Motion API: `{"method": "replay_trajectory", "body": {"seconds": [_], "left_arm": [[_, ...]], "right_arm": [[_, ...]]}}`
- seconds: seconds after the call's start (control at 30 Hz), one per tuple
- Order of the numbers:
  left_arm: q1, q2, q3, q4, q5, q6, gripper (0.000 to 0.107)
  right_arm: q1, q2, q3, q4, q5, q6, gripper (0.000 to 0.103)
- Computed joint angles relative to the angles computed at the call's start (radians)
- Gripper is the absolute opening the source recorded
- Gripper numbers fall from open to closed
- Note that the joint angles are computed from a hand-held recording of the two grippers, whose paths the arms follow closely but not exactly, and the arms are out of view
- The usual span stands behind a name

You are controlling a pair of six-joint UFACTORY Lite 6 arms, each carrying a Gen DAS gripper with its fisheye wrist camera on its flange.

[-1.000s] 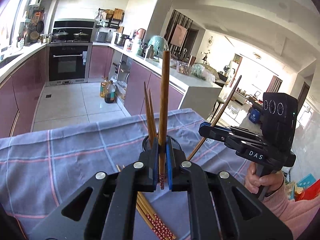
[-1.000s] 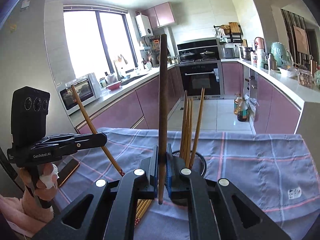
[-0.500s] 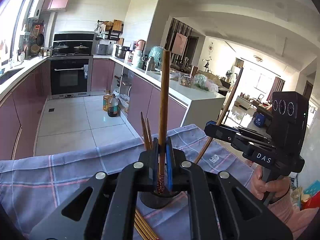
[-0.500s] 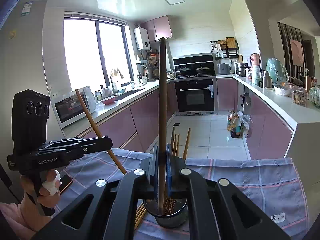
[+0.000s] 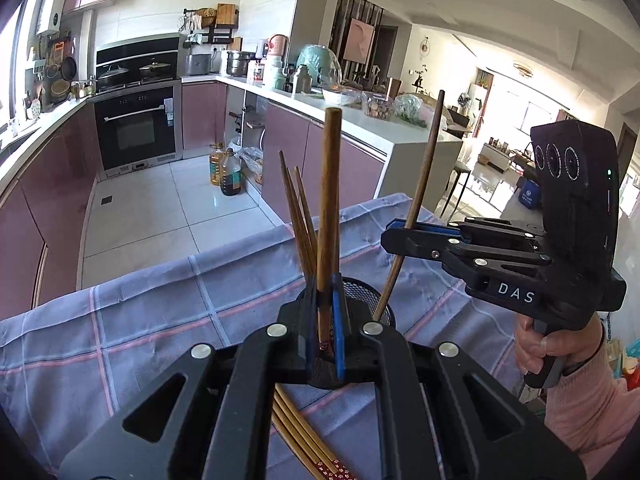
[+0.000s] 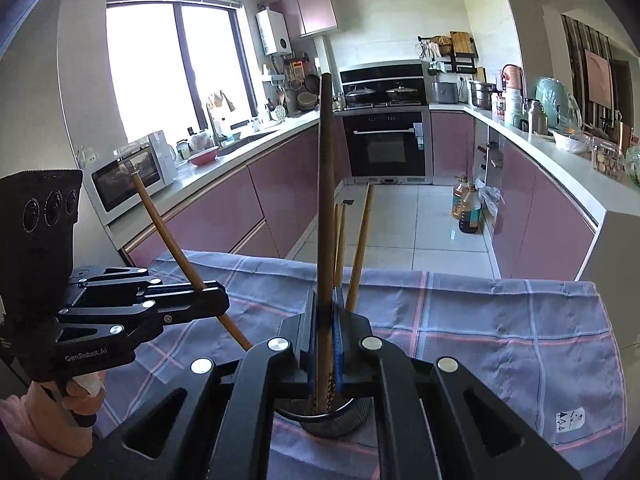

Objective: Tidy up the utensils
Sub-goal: 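Open both grippers to release the chopsticks into the mesh cup, then withdraw both open grippers from the cup back to the chopstick pile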

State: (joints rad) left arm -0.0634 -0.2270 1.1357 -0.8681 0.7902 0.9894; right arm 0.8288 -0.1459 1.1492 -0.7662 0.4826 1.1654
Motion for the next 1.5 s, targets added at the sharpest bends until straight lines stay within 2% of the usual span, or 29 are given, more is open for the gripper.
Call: {"method": "replay_trajectory", "body": {"seconds": [0.23,0.43,0.73,0.93,1.03,1.37,1.5], "left_arm": [[-0.037,0.075,0.015,0.056,-0.02,-0.017,0.008],[-0.052,0.156,0.059,0.075,-0.023,-0.031,0.007],[-0.072,0.236,0.116,0.085,-0.053,-0.068,0.009],[-0.061,0.199,0.07,0.057,-0.068,-0.034,0.015],[-0.034,0.185,0.05,0.015,-0.063,0.013,0.015],[-0.014,0.207,0.084,-0.016,-0.059,0.008,0.014],[0.001,0.162,0.034,-0.037,-0.078,0.04,0.016]], "right_arm": [[-0.03,0.09,0.044,0.161,-0.009,-0.15,0.006],[-0.055,0.126,0.058,0.195,-0.026,-0.173,0.006],[-0.069,0.128,0.047,0.171,-0.047,-0.122,0.007],[-0.063,0.091,0.007,0.141,-0.069,-0.076,0.009],[-0.051,0.069,-0.017,0.101,-0.077,-0.028,0.016],[-0.003,0.034,-0.059,0.015,-0.084,0.09,0.018],[0.031,0.003,-0.091,-0.032,-0.082,0.149,0.019]]}}
